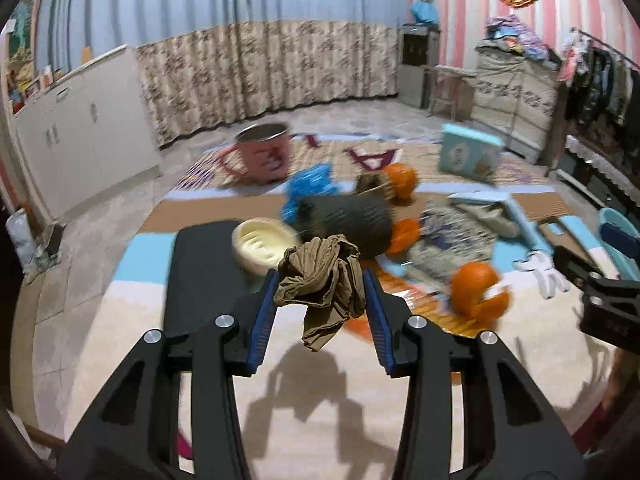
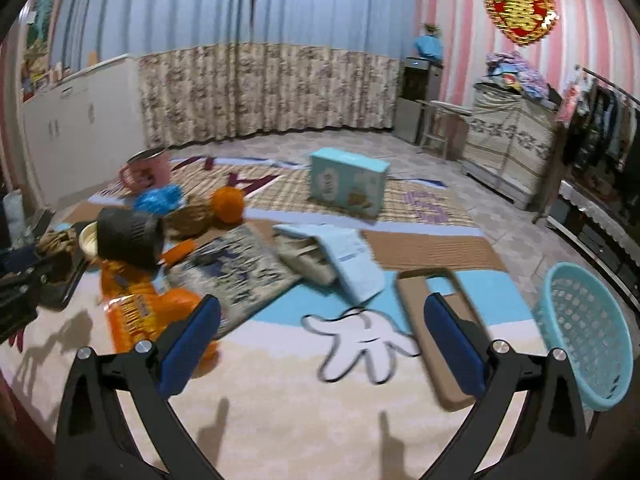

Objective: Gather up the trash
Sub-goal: 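Grasp the peeled orange with the right gripper while the left gripper lifts the brown cloth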

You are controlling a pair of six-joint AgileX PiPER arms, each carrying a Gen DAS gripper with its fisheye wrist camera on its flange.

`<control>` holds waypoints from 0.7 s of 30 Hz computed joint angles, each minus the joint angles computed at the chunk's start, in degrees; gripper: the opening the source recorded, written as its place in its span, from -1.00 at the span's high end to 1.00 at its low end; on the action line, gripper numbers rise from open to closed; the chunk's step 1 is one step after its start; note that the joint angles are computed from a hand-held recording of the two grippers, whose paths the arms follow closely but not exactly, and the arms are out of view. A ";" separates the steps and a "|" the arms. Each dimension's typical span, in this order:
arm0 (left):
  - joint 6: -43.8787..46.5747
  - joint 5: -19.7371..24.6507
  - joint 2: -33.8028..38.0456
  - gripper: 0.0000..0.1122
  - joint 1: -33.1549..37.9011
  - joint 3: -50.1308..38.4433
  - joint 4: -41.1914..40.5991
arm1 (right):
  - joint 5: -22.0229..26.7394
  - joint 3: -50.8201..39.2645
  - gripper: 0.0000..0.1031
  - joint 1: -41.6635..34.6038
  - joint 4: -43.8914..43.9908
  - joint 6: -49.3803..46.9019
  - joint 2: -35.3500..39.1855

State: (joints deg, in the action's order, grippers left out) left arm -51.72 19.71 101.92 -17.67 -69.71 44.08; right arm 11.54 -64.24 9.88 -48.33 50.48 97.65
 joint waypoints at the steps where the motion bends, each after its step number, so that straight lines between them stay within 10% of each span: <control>1: -0.25 0.55 0.01 0.26 0.63 -0.03 0.03 | -0.22 -0.07 -0.93 0.41 2.61 -2.15 0.28; 18: 4.03 -4.02 -0.73 0.26 7.54 1.55 -5.85 | 10.42 -12.00 -0.90 10.14 11.77 -7.95 10.59; 21: 4.37 -4.35 -0.78 0.26 7.60 1.80 -5.87 | 11.60 -13.16 -0.57 10.66 12.09 -9.52 11.98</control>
